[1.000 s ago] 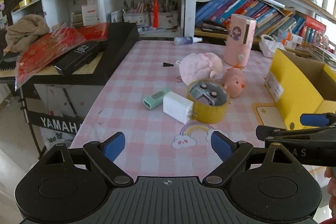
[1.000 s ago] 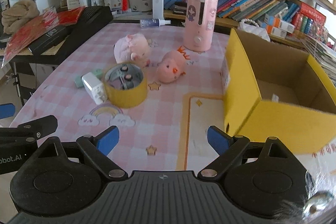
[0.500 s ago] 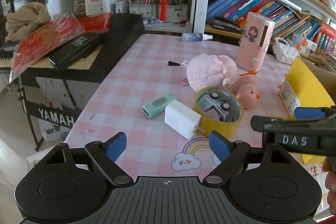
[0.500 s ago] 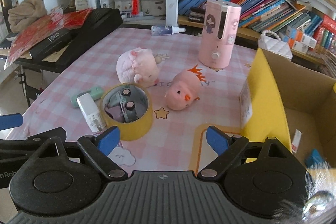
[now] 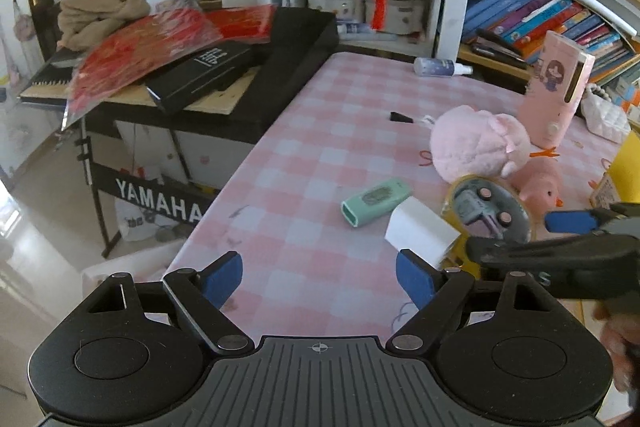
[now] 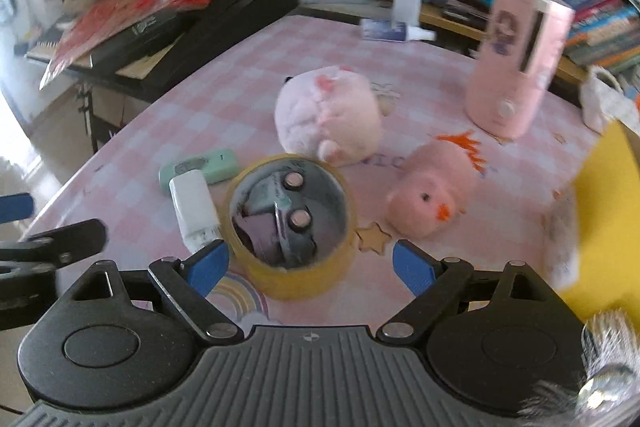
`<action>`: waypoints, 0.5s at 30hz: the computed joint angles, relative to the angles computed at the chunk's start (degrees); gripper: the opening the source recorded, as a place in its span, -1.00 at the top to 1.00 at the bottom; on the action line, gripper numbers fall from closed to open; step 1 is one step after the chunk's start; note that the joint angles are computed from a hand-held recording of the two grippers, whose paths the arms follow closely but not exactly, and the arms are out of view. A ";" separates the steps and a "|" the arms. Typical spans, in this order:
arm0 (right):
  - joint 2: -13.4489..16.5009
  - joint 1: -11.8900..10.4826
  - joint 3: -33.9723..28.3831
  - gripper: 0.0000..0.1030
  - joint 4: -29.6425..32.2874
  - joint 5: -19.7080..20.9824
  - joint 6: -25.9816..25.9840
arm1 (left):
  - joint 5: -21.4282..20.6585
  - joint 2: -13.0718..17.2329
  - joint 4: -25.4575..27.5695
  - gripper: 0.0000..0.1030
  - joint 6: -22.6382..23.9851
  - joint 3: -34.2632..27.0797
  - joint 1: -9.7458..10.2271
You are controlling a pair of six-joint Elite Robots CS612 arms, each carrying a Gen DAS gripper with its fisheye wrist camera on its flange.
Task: Organize objects
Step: 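Grasp the white charger with left tool while right tool grasps the yellow tape roll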
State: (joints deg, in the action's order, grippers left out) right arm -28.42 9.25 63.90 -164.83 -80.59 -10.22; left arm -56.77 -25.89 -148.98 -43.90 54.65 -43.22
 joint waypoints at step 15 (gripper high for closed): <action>-0.19 -1.92 0.89 -0.55 -7.84 5.72 3.69 | -4.56 3.81 -1.53 -0.67 3.35 -6.56 0.78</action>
